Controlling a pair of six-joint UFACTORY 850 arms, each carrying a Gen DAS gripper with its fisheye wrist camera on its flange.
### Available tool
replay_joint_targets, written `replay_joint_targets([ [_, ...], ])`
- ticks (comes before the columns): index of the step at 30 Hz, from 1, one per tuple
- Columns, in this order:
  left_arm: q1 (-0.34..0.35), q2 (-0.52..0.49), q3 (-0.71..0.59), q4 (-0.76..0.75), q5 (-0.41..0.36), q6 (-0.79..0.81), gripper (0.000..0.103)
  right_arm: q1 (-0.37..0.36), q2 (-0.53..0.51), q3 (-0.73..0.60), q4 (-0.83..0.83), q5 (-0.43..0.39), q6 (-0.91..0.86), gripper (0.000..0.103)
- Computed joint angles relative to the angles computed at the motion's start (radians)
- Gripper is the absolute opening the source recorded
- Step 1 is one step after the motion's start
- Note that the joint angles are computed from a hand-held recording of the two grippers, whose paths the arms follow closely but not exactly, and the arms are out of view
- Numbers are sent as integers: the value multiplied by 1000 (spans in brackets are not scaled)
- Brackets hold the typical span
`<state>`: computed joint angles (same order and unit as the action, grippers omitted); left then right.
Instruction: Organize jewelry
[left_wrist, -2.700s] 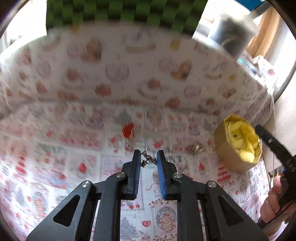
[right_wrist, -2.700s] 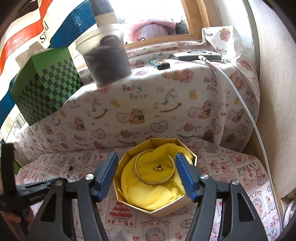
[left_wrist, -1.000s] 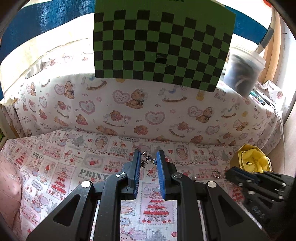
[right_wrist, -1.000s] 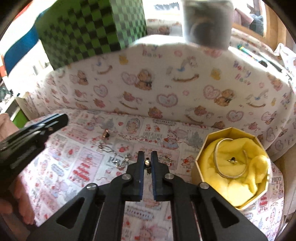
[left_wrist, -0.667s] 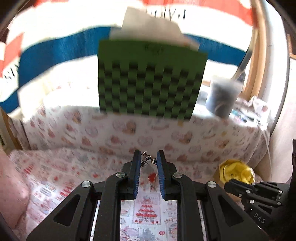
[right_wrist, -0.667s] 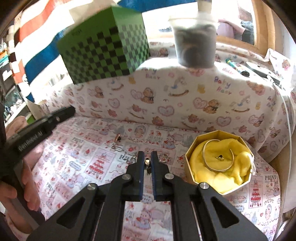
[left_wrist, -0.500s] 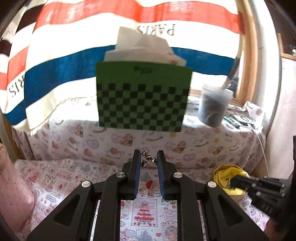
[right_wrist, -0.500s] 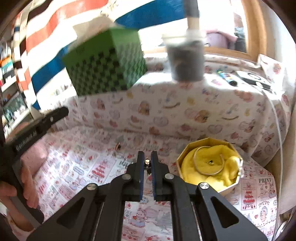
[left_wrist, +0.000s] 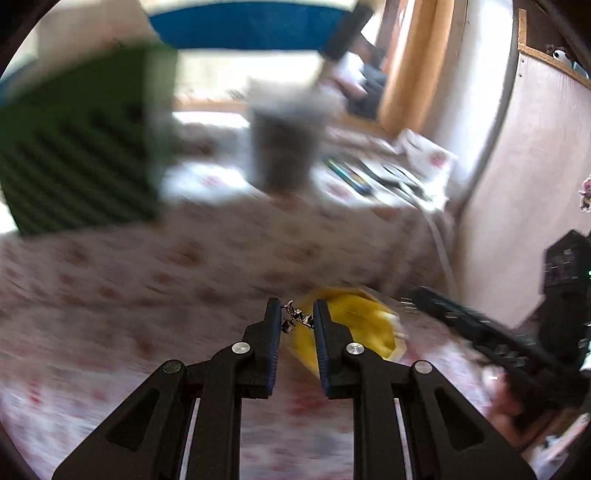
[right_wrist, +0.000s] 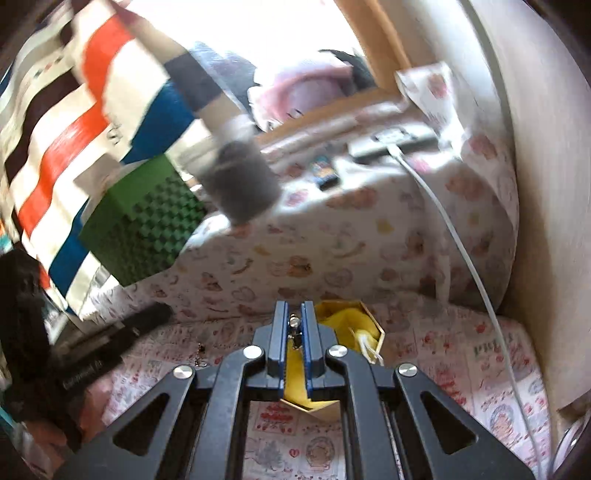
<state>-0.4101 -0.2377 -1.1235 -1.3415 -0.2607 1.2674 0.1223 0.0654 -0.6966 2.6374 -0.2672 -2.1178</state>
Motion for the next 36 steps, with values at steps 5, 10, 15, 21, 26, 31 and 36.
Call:
replay_joint_targets([
  [5,-76,-70,-49,295,19,-273,17,-31,-15,3,-121,-9,140,6],
  [10,-104,-126,-90,474,9,-481,17,-42,-36,-2,-191,-15,214,6],
  [15,-111,-164,-112,593,6,-600,17,-47,-61,-13,-233,-13,258,6],
  [21,-105,-198,-134,615,-17,-627,17,-43,-82,-23,-264,-4,283,6],
  [26,-107,-198,-132,597,-11,-594,17,-40,-86,-27,-269,0,283,6],
  [31,-97,-159,-94,526,-8,-511,20,-40,-92,-30,-271,6,284,6],
  [36,-84,-90,-37,458,35,-430,22,-32,-82,-26,-221,16,232,7],
])
